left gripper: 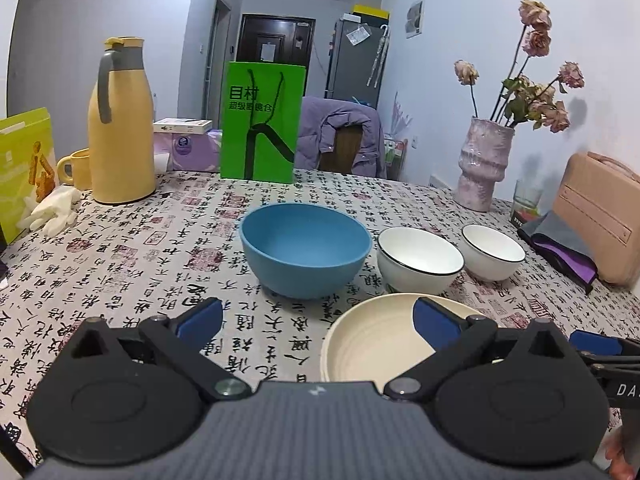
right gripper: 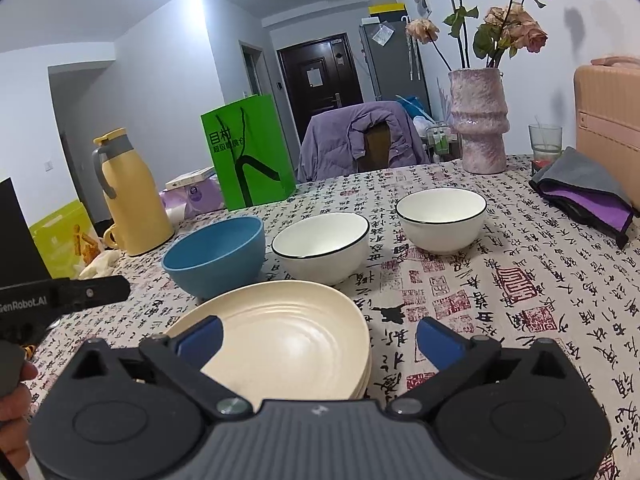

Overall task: Organize plates and bowls
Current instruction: 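Move both open grippers toward the rim of the blue bowl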

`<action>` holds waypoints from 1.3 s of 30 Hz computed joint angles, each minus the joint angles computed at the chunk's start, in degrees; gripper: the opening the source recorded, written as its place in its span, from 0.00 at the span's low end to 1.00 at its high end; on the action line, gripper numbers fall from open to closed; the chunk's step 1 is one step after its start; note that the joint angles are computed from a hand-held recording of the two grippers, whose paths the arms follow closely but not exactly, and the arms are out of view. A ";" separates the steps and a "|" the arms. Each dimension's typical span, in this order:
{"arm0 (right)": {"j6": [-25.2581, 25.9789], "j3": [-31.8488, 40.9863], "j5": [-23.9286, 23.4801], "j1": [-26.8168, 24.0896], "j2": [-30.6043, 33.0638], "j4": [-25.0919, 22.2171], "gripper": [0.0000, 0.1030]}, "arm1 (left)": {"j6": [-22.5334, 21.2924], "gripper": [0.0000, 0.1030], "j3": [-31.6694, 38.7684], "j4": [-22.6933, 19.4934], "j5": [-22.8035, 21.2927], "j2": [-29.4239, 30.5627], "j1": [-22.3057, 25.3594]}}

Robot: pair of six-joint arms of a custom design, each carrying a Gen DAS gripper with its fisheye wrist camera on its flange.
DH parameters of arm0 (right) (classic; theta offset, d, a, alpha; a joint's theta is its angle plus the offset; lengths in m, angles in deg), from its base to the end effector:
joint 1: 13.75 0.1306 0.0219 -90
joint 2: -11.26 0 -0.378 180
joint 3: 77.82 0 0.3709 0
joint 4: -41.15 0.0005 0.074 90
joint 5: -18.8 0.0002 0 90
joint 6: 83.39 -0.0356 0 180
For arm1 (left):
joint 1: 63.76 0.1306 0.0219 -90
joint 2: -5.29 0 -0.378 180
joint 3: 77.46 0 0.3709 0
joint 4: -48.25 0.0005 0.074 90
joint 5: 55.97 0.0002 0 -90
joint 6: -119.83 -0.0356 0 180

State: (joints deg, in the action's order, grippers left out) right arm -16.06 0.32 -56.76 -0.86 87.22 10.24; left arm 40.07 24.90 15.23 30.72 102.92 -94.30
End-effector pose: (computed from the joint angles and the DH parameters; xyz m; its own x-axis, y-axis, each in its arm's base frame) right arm 0.3880 0.0792 0.4591 -0.4335 0.2837 -0.8553 0.1779 0.9574 0.2274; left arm 0.4642 -0.2721 0.4837 -0.4841 0.0795 -0.8714 0.3836 0.9144 -0.1296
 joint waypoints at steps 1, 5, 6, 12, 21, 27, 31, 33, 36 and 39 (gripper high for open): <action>0.06 0.13 0.00 0.03 0.16 0.01 1.00 | 0.09 1.00 -0.09 0.07 0.01 -0.07 0.15; 0.18 0.99 -0.08 0.02 1.10 -0.28 1.00 | 0.33 1.00 -0.03 0.57 0.65 -0.13 1.14; 0.26 1.29 -0.16 0.00 1.37 -0.32 1.00 | 0.28 1.00 0.06 0.72 0.77 -0.07 1.36; 0.45 3.11 -0.37 -0.06 3.02 -0.17 1.00 | 0.31 1.00 1.62 0.42 1.17 0.71 2.96; 1.19 6.16 -0.42 -0.20 5.93 -0.15 1.00 | -1.56 1.00 4.60 -0.38 1.77 2.48 5.48; 1.06 8.58 -1.43 -0.64 8.04 -0.43 1.00 | -1.61 1.00 6.28 -0.65 2.39 3.49 7.07; 1.12 10.98 -2.44 -1.01 9.95 -1.59 1.00 | -1.44 1.00 8.27 -1.41 2.77 4.91 8.08; 1.35 12.34 -2.59 -1.10 10.82 -2.14 1.00 | -0.87 1.00 9.27 -1.94 3.38 5.54 8.54; 2.09 14.34 -2.46 -1.09 12.10 -2.89 1.00 | -0.36 1.00 10.70 -2.36 3.82 6.47 9.10; 2.98 16.68 -2.79 -1.05 13.58 -3.91 1.00 | 0.26 1.00 12.79 -3.41 3.77 7.69 9.41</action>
State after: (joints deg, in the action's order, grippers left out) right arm -13.08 16.99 -59.55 -1.91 100.80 6.33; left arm 40.33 37.69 11.82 34.49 110.61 -84.89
